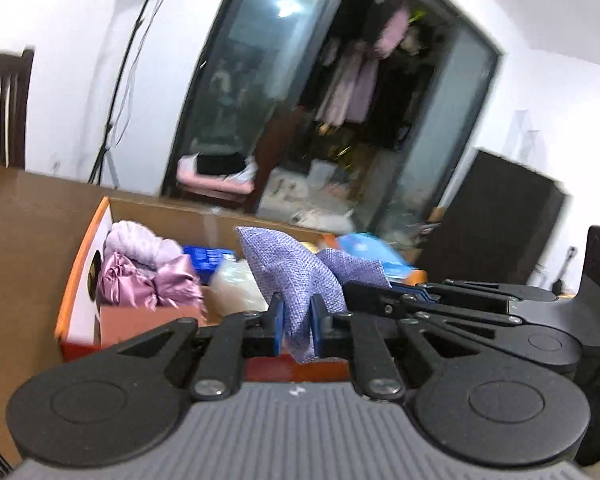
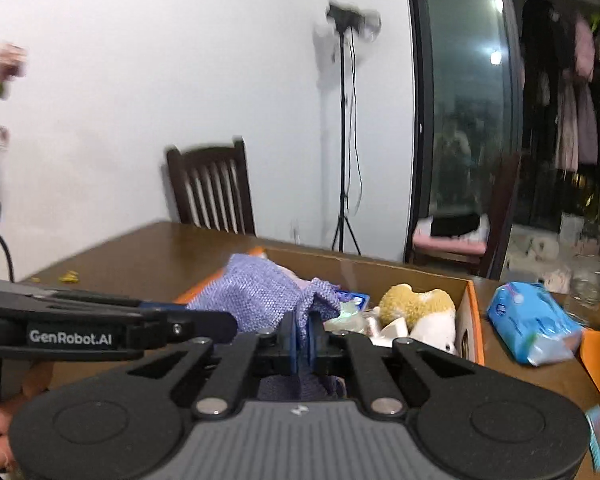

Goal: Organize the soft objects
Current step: 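Lift the lavender pouch with the right tool and carry it toward the box, then lower the lavender pouch into the box and open the right tool, then reach both tools to the light blue plush toy and grasp it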

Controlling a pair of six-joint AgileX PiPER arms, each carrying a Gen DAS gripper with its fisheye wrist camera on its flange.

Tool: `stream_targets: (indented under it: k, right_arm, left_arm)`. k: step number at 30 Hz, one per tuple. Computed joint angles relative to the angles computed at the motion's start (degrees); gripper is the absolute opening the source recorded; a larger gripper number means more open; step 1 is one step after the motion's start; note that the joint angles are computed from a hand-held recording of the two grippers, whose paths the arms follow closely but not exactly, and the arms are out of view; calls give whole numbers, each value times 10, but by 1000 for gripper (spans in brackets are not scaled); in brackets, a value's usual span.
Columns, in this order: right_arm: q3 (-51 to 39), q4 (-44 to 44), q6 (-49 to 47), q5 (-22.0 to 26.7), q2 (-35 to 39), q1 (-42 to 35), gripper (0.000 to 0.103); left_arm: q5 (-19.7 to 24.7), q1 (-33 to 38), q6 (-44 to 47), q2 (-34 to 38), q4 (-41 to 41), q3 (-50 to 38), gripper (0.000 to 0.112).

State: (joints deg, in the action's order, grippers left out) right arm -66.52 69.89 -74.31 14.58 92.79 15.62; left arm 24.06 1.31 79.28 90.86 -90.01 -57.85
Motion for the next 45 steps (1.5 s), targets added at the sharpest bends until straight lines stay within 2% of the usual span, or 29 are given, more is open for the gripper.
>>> stream_targets:
  k: [4,6,8,10,14,16,18,19,21,27,30,35,39,41,44,45]
  right_arm:
    - [-213,-216,229,83,181,-21,6]
    - [-292,-314,344,131,237,-21,6]
    - [-354,-397,448,179,277,-16,10]
    - [-392,-432,493,216,305,-14,10]
    - [-381,-434,500,210,310,-14,15]
    - [-369,-428,503,208,298,-19,38]
    - [-352,-399,483,207,277,-27,42]
    - [-347,-389,472,209,267,-32,42]
    - [-317,-382,459,192,229,-37,43]
    - [-192,-344,391,132,70,-54,52]
    - [-137,-322,361,120,-5,-63,55]
    - [-68,-294,332,113,-84,-69,57]
    - [88,-105,157,89,-181,-84,60]
    - [196,-6,56,70,-241,-82,62]
    - [331,85,-29,58,-318,-78,62]
    - [368,89,-30,54,-340,-73,62]
  left_arm:
    - [-6,-7,-192,117,202,-117,14]
    - [-12,-12,-248,144,275,-140,14]
    - [-19,-13,-227,158,284,-145,14]
    - [-10,-8,-225,168,292,-156,16]
    - [21,8,-230,175,296,-170,34]
    - [35,19,-201,159,269,-158,50]
    - [45,27,-171,130,243,-138,58]
    - [32,29,-148,105,228,-118,61]
    - [18,31,-144,63,233,-94,61]
    - [15,57,-153,-84,251,-27,65]
    - [16,60,-170,-141,269,-6,67]
    - [-8,41,-274,-210,364,34,67]
    - [-49,24,-256,-316,345,169,73]
    - [-40,22,-273,-385,365,245,74]
    - [-41,-18,-419,-488,517,339,74]
    - [-30,-30,-476,-519,571,360,74]
